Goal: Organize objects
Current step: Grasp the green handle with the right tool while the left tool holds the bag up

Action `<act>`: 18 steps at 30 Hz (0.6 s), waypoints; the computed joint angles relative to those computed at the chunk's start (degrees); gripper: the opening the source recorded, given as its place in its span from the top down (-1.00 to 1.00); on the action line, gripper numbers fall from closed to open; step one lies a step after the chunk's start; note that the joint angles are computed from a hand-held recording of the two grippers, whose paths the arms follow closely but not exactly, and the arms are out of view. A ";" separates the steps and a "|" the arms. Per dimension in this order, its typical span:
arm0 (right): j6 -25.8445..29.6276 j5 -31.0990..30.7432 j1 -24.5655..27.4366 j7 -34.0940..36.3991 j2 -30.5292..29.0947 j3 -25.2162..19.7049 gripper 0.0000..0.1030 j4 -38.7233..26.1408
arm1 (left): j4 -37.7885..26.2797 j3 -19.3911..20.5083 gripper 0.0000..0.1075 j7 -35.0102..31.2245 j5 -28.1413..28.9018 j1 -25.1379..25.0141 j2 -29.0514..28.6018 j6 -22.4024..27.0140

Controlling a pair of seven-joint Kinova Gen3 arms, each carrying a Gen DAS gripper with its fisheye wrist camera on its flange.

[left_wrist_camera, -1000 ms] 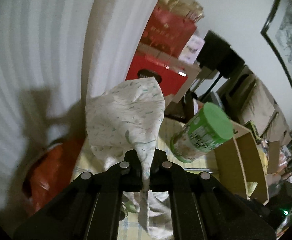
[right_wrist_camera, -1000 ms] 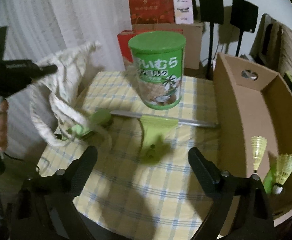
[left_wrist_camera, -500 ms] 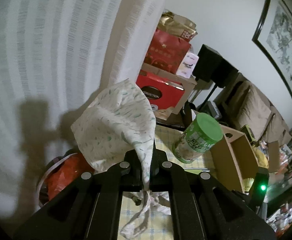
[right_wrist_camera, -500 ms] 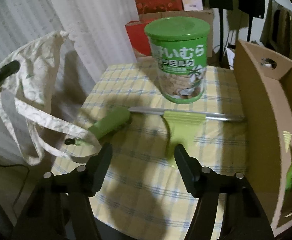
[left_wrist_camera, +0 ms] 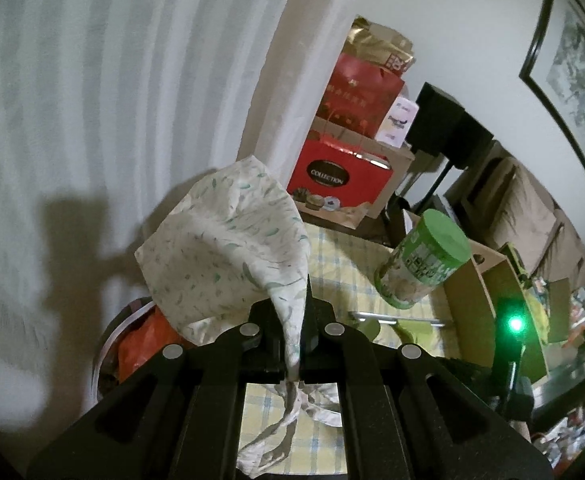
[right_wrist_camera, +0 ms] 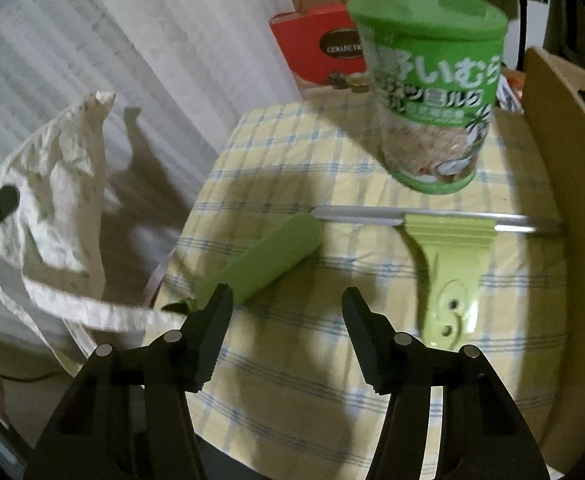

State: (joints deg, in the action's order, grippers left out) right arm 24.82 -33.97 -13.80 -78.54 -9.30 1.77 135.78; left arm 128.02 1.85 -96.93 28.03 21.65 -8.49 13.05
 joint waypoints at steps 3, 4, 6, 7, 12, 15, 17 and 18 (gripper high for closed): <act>-0.83 -2.06 -0.55 -0.08 1.62 -0.09 -0.15 -0.12 | 0.43 1.99 0.93 2.27 -2.40 -1.58 -0.21 -0.44; -1.02 -3.61 -0.81 0.72 2.21 0.23 -0.15 -0.14 | 0.58 2.76 0.94 3.40 -3.63 -2.17 -0.35 -0.58; -1.14 -6.34 -0.69 1.49 3.42 0.29 -0.15 -0.55 | 0.73 3.53 0.94 5.10 -5.38 -2.47 -0.26 -0.92; -1.27 -7.35 -0.44 1.59 4.04 0.06 -0.15 -0.74 | 0.77 3.47 0.93 5.49 -5.84 -2.25 -0.17 -1.00; -1.71 -10.80 1.32 0.94 7.45 -1.88 -0.15 -1.98 | 1.00 3.20 0.93 7.41 -7.79 -1.26 0.28 -1.69; -1.95 -10.07 2.63 -1.43 9.11 -3.56 -0.15 -2.77 | 1.04 3.09 0.94 7.64 -8.19 -0.84 0.56 -1.82; -2.63 -8.59 2.90 -3.66 10.05 -4.68 -0.15 -3.21 | 1.04 2.03 0.93 6.59 -7.35 0.21 0.71 -1.77; -3.06 -7.57 2.92 -4.89 10.42 -5.18 -0.15 -3.38 | 1.08 1.42 0.93 5.80 -6.67 0.82 0.83 -1.79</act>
State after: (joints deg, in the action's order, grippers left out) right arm 21.75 -41.54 -10.88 -83.43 1.12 -3.42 132.40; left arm 129.10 3.26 -91.14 21.36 22.46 -7.67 11.25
